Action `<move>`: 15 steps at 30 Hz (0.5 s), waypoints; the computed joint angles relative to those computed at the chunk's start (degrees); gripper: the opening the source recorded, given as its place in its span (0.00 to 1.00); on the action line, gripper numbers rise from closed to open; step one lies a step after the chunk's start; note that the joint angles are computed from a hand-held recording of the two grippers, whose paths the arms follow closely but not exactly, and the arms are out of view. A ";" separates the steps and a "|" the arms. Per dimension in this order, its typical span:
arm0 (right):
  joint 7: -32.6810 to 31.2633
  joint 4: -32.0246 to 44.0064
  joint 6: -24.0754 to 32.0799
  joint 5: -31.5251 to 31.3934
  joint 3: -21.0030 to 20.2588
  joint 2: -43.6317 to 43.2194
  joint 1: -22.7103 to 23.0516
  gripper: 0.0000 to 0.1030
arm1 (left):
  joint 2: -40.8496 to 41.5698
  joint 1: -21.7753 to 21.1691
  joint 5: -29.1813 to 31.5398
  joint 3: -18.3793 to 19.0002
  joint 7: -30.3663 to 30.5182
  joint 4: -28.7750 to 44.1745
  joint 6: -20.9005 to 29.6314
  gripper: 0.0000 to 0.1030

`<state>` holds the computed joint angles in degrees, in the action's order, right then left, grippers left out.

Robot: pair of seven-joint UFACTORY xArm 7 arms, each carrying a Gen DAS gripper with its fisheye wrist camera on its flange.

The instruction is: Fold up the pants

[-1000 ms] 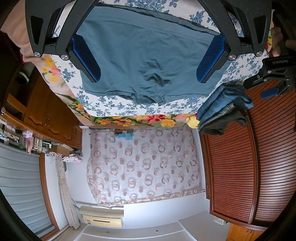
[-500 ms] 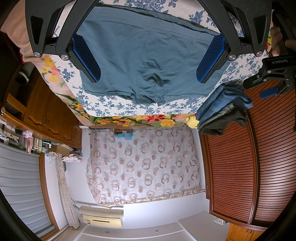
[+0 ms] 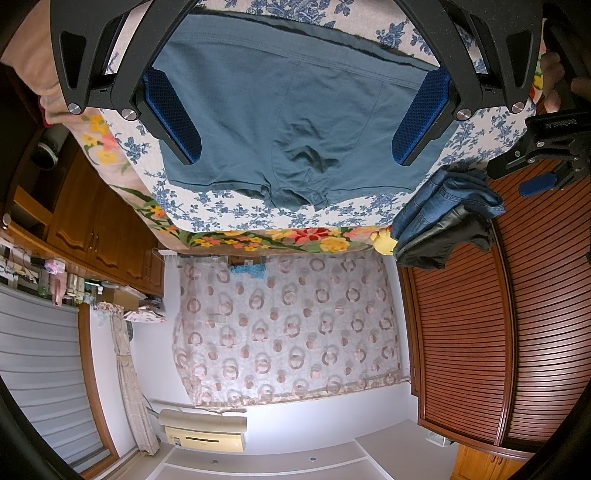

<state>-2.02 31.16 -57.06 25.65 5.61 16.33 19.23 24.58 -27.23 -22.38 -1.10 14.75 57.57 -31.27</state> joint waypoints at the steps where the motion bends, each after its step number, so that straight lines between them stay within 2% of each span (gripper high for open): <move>1: -0.04 0.00 -0.07 0.04 -0.01 0.00 0.03 1.00 | -0.77 -1.13 -1.40 0.27 0.54 -0.84 -0.47 1.00; 15: -0.11 -0.18 -0.53 0.30 0.07 -0.01 0.21 1.00 | -1.12 -0.85 -2.24 -0.59 1.19 -1.20 -0.95 1.00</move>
